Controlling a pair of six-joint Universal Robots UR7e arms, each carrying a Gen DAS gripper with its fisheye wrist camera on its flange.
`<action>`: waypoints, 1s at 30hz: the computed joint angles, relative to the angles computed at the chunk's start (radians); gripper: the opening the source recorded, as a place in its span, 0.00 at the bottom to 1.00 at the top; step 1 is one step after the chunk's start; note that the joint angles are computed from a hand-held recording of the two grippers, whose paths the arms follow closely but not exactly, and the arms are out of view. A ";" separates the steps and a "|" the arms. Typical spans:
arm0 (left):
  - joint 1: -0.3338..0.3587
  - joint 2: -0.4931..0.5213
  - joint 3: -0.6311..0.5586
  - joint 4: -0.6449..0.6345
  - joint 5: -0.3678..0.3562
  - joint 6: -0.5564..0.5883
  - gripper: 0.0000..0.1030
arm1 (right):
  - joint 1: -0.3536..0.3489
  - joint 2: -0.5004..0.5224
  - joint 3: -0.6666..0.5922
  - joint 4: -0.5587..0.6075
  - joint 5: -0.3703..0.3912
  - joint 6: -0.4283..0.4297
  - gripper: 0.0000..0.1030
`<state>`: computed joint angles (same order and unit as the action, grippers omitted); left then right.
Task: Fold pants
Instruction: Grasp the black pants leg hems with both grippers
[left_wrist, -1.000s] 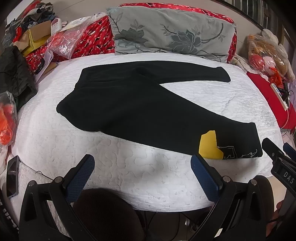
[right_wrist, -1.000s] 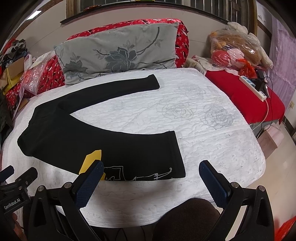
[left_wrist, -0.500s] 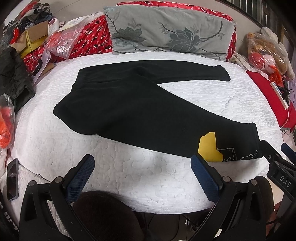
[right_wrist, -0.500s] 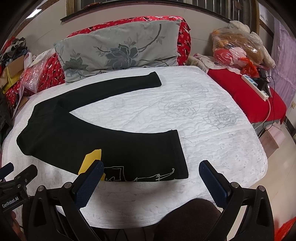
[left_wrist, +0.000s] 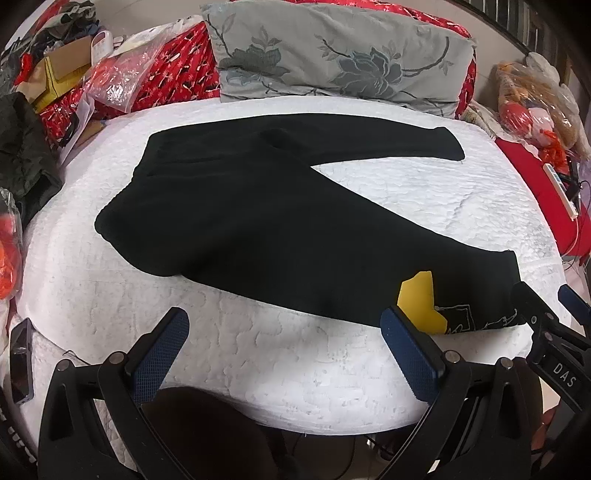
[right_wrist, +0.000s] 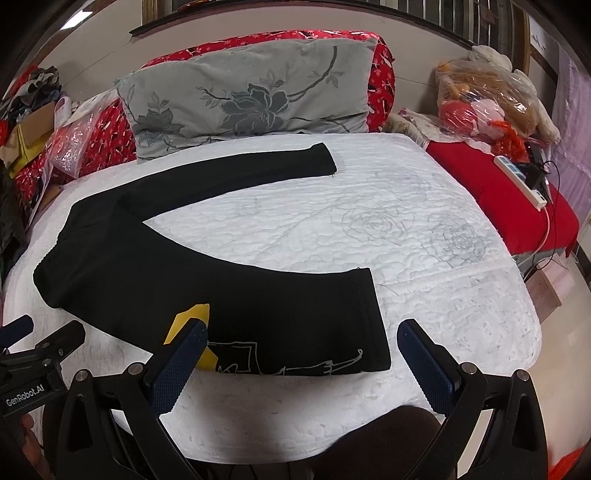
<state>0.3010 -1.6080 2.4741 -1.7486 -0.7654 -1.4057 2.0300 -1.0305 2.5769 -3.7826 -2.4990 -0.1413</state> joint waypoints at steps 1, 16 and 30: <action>0.006 0.004 -0.002 -0.005 0.000 0.005 1.00 | -0.004 0.000 -0.001 0.002 0.004 -0.001 1.00; 0.136 0.038 -0.086 0.000 0.039 0.088 1.00 | -0.063 -0.047 -0.050 0.044 0.071 -0.068 1.00; 0.704 0.109 -0.584 -0.057 0.054 0.460 1.00 | -0.253 -0.025 -0.606 0.614 0.240 -0.180 1.00</action>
<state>1.0050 -1.4989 1.8900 -1.8054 -0.7114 -0.9456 1.7768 -1.0555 1.9707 -3.1687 -2.2593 -0.3209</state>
